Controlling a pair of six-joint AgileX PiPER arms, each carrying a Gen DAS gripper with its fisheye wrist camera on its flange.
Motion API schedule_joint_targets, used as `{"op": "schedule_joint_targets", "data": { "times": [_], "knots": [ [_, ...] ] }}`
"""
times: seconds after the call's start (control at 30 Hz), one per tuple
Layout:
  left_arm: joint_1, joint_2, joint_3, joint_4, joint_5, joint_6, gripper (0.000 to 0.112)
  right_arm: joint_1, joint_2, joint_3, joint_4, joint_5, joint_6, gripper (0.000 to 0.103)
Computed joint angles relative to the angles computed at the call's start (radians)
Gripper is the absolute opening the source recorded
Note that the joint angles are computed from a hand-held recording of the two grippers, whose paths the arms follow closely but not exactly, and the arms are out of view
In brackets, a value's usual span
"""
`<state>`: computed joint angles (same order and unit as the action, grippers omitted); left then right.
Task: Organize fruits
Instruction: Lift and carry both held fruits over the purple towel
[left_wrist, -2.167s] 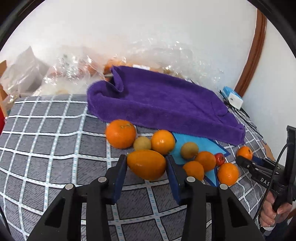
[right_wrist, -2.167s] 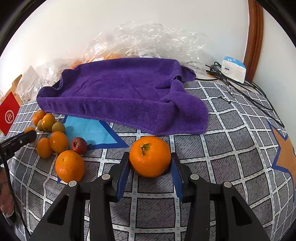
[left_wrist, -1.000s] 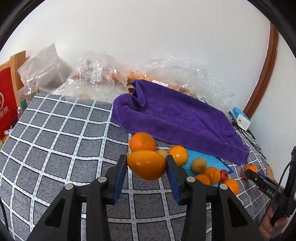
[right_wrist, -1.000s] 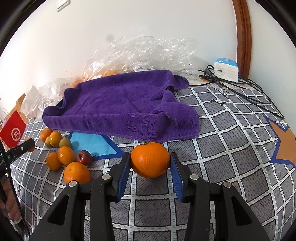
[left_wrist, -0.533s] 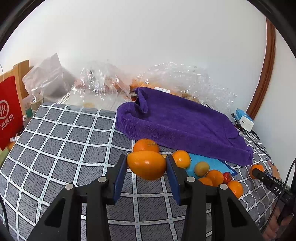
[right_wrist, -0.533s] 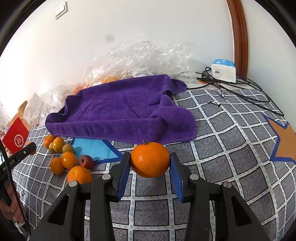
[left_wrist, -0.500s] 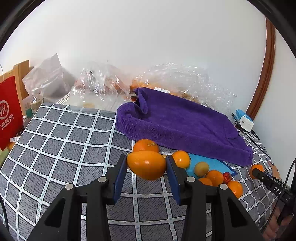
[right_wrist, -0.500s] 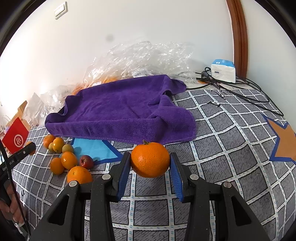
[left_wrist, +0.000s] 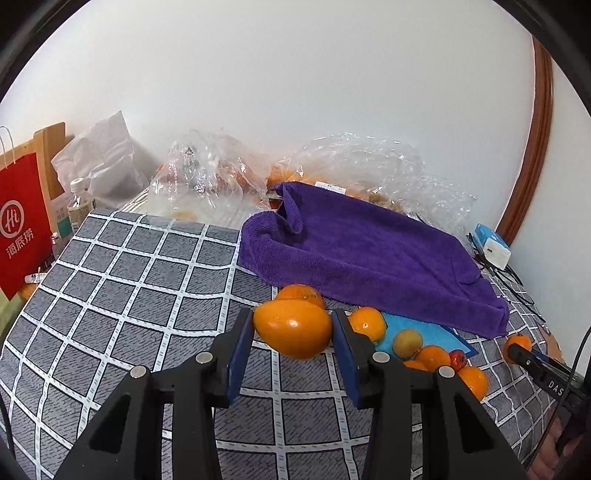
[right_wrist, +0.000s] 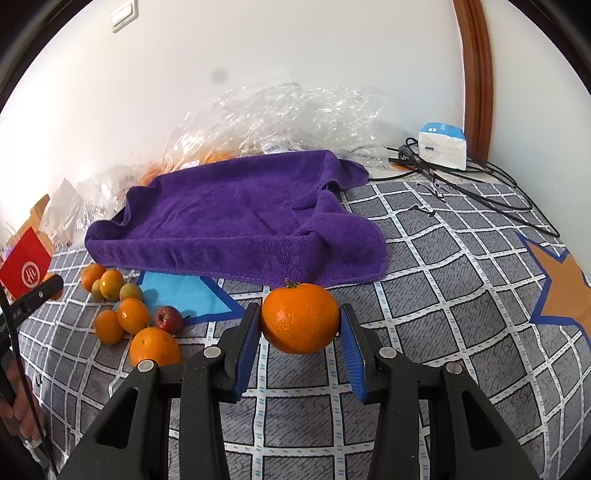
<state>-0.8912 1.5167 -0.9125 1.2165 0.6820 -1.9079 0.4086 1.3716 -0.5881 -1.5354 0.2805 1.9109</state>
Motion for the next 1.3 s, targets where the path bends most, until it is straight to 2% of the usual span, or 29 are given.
{"op": "schedule_joint_targets", "data": {
  "times": [0.33, 0.6, 0.73, 0.93, 1.07, 1.17, 1.3],
  "knots": [
    [0.011, -0.013, 0.018, 0.013, -0.028, -0.025, 0.04, 0.024, -0.038, -0.001, 0.097, -0.005, -0.112, 0.042],
    [0.018, -0.025, 0.005, 0.013, -0.011, -0.025, 0.04, -0.006, -0.065, -0.076, 0.348, -0.025, -0.414, 0.042],
    [0.062, -0.064, -0.01, -0.066, -0.062, 0.046, 0.04, -0.019, -0.056, -0.144, 0.484, -0.014, -0.593, 0.042],
    [0.102, -0.056, -0.156, -0.207, -0.025, 0.291, 0.04, -0.06, -0.012, -0.267, 0.705, -0.023, -0.848, 0.042],
    [0.134, 0.002, -0.314, -0.282, 0.037, 0.446, 0.04, -0.097, 0.035, -0.366, 0.869, -0.035, -1.036, 0.042],
    [0.172, 0.058, -0.419, -0.331, 0.027, 0.525, 0.04, -0.14, 0.084, -0.437, 1.051, -0.062, -1.203, 0.042],
    [0.213, 0.166, -0.576, -0.423, 0.043, 0.673, 0.04, -0.156, 0.175, -0.543, 1.06, -0.046, -1.22, 0.042]
  ]
}}
